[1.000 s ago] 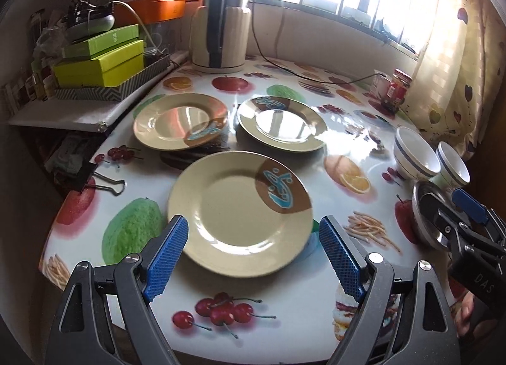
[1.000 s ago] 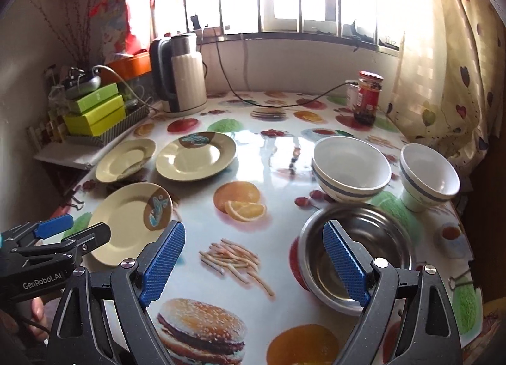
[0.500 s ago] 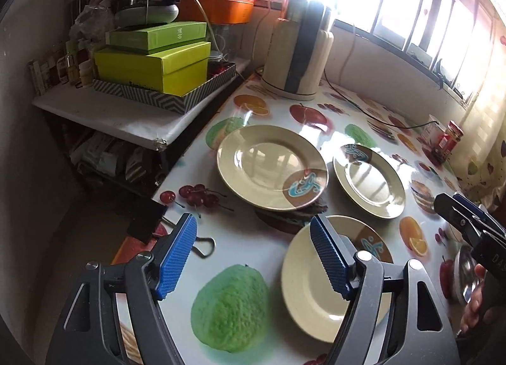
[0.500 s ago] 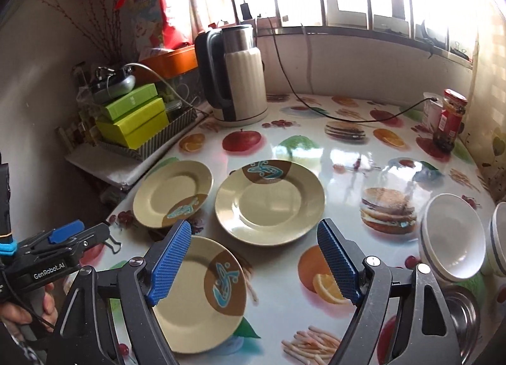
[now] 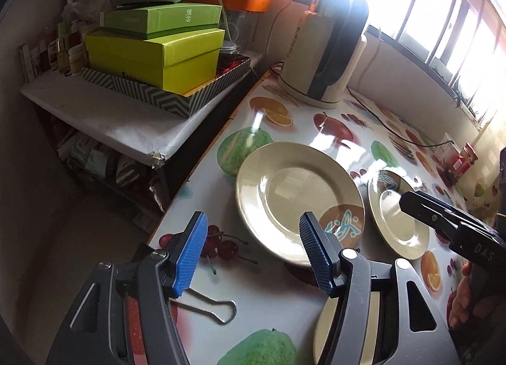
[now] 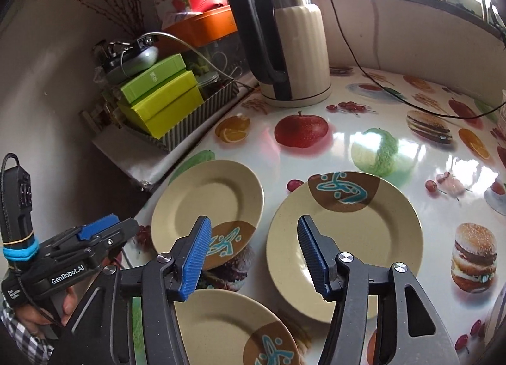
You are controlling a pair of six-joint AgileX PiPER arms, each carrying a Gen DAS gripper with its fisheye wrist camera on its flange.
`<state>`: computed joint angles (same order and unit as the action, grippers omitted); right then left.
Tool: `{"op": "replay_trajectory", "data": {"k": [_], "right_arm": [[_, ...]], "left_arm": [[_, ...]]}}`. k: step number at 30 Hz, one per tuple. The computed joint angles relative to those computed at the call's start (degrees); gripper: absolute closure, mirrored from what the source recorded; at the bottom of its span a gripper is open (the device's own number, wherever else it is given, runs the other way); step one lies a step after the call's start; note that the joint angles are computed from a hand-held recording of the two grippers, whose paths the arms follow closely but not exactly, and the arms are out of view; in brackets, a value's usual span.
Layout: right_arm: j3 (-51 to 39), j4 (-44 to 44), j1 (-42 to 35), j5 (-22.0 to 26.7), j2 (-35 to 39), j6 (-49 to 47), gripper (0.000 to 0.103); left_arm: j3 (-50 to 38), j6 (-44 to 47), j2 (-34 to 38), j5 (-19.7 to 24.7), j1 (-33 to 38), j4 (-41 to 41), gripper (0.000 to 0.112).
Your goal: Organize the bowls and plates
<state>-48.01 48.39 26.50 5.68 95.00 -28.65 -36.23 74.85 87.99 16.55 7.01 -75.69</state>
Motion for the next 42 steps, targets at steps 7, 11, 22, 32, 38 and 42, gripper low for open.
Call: {"op": "replay_trajectory", "data": {"k": [7,11,22,32,38,42], "right_arm": [[-8.2,1.9,-2.9,5.8,7.9,-3.4,0.059],[-12.3,-4.5,-3.3,7.7,11.7,1.9,0.066],[-16.4,2.9,-4.3,10.1,16.5,-4.6,0.072],[-17.2,3.1,-4.7,11.0,17.9,-4.2,0.086],[-17.1,5.7,-5.1,11.0,18.1,-5.9,0.088],[-17.1,5.9,-5.0,10.9,18.1,-5.9,0.089]], "left_arm": [[-4.9,-4.7,6.9,1.6,0.5,3.3,0.061],[-6.6,-6.2,9.1,1.7,0.8,4.5,0.061],[-8.4,-4.4,12.2,5.1,2.3,2.4,0.067],[-8.8,-4.7,13.3,5.8,2.2,1.8,0.075],[-9.5,-3.6,14.2,7.8,2.6,0.7,0.08],[-9.3,-3.8,14.2,7.3,2.2,0.4,0.086]]}}
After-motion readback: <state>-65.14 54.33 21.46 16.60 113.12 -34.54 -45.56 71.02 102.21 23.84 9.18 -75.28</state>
